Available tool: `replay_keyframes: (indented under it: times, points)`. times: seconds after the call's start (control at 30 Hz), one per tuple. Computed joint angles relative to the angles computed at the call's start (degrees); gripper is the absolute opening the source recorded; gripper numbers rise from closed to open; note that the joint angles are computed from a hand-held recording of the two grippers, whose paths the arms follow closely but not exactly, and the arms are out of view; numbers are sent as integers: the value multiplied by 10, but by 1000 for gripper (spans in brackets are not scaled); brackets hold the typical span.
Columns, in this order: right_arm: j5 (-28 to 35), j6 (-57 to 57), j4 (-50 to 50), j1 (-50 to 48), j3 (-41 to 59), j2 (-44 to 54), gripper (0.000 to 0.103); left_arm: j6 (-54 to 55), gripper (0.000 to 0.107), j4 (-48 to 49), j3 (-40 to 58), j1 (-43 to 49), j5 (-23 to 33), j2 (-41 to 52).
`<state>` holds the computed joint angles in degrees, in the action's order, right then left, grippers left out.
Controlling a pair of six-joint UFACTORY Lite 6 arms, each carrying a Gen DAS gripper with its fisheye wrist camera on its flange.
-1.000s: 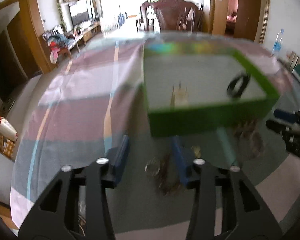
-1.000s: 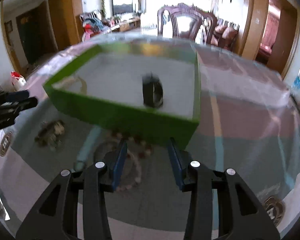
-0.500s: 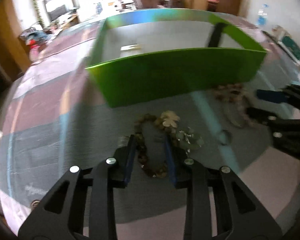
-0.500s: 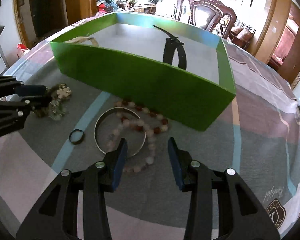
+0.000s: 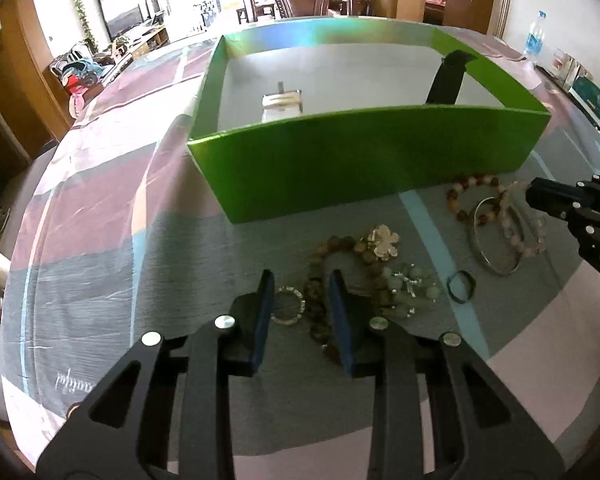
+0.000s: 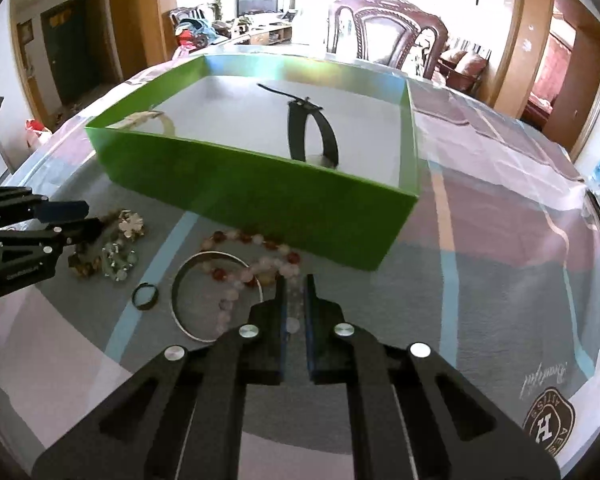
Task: Organize jewelry
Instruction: 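Move the left tool to the brown bead bracelet while the right tool approaches the pink bead bracelet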
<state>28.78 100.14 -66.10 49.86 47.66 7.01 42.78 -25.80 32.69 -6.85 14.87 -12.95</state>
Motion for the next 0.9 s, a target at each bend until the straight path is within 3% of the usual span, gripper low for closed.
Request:
replay_keyframes:
  times: [0.1,0.2,0.27,0.5,0.57,0.7,0.9]
  points:
    - [-2,-15,12,-6,11,14,10,-41,29,32,1,-16,-14,5]
    - [-4,-21,20,-10,11,20,25,-71,30,56,10,-28,-22,18]
    - [0,-21,21,-11,11,25,27,-83,30,65,17,-33,-33,34]
    - [6,-22,27,-16,14,33,26,138,31,-155,15,-8,-38,47]
    - [16,-26,31,-10,17,35,26,158,33,-178,11,-11,-47,47]
    - [22,-20,30,-3,17,36,26,76,39,-107,-6,-37,-99,40]
    - [17,-15,29,-4,14,35,27,-82,51,40,-9,-41,-116,40]
